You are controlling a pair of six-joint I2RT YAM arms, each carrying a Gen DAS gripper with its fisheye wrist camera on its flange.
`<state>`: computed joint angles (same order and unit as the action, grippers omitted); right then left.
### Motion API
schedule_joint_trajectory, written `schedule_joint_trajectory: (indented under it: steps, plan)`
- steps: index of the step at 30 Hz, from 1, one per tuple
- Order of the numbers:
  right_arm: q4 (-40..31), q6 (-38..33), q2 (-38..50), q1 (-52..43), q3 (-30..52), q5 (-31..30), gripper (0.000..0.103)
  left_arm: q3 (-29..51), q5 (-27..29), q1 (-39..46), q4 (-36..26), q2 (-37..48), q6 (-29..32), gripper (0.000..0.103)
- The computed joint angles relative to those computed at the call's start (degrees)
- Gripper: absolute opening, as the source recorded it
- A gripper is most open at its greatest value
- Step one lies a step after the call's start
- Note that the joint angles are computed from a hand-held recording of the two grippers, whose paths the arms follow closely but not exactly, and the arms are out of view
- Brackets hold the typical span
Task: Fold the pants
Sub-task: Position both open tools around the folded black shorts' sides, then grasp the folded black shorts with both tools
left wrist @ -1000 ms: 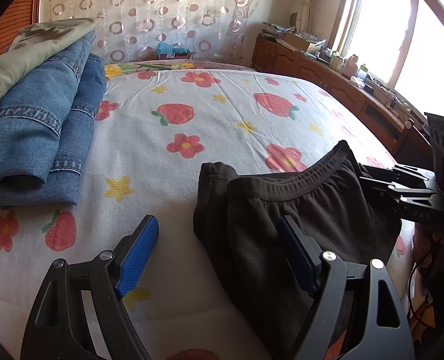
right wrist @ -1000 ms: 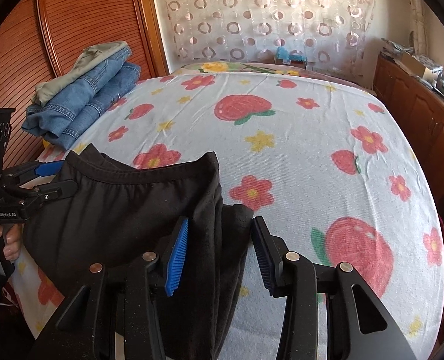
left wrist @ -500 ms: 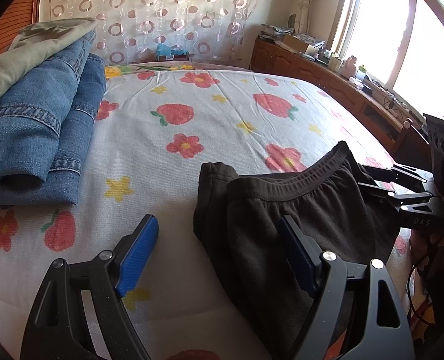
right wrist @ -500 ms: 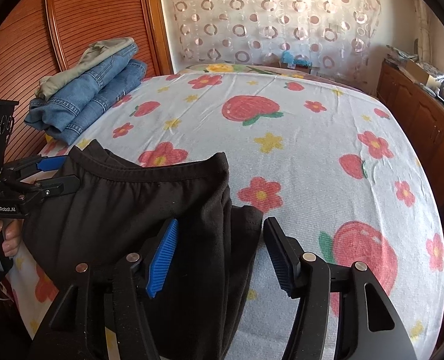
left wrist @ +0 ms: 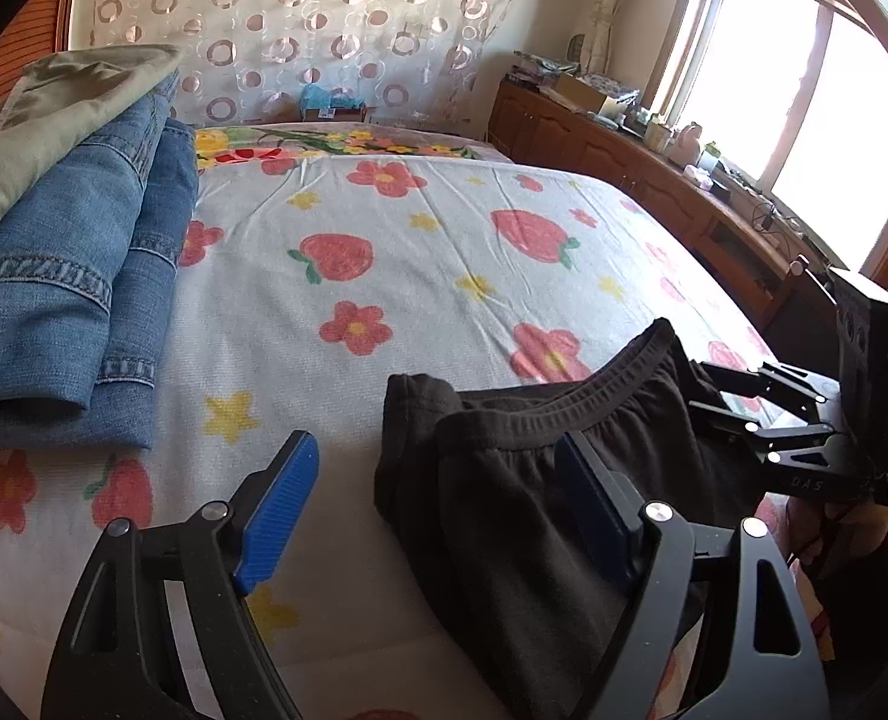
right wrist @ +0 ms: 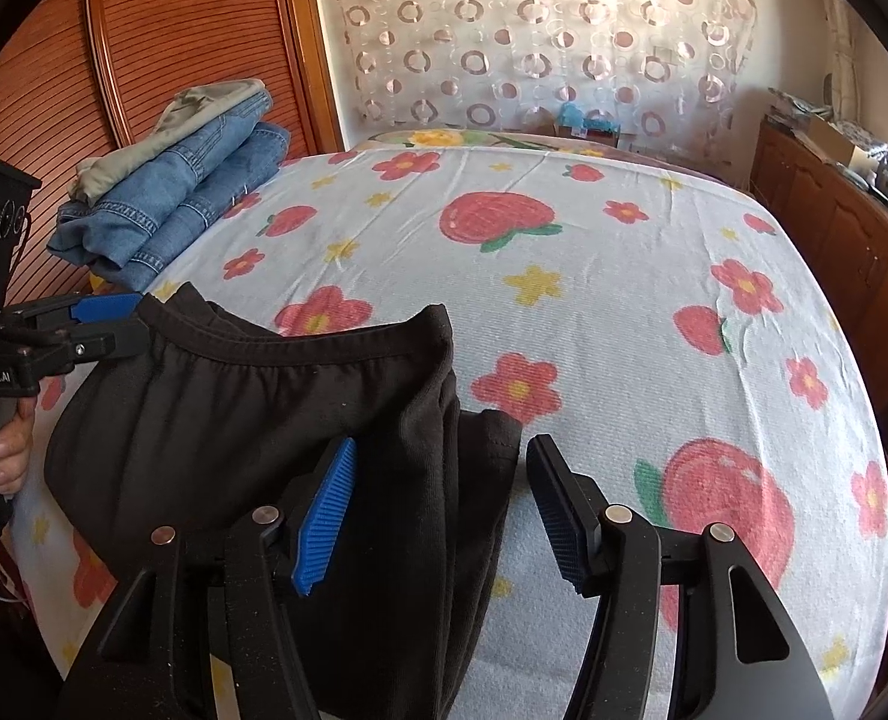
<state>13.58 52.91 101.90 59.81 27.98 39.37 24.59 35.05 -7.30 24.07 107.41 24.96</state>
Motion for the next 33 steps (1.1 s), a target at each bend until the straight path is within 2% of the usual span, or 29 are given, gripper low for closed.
schedule_joint_trajectory:
  steps: [8, 17, 20, 26, 29, 33]
  plan:
    - [0.03, 0.00, -0.10, -0.09, -0.13, -0.01, 0.061, 1.36, -1.14, -0.32, 0.41, 3.61, 0.26, 0.061]
    - [0.09, 0.05, -0.26, -0.07, -0.30, -0.05, 0.061, -0.04, -1.19, -0.21, 3.75, 4.24, 0.60, 0.059]
    - [-0.27, -0.08, -0.29, -0.12, -0.15, -0.11, 0.061, 0.09, -0.44, -0.34, 2.88, 4.18, 1.36, 0.042]
    - [-2.11, -0.20, 0.17, -0.10, 1.04, 0.06, 0.061, -0.74, 0.67, -0.22, 2.75, 3.48, 2.43, 0.024]
    - [-1.50, -0.26, -0.20, -0.29, 0.62, -0.27, 0.061, -1.57, 0.87, -0.50, 3.50, 2.58, 2.02, 0.019]
    - [-0.91, -0.38, -0.76, -0.58, 0.00, -0.46, 0.048, -3.22, 1.21, -0.55, 4.65, 0.93, 1.67, 0.018]
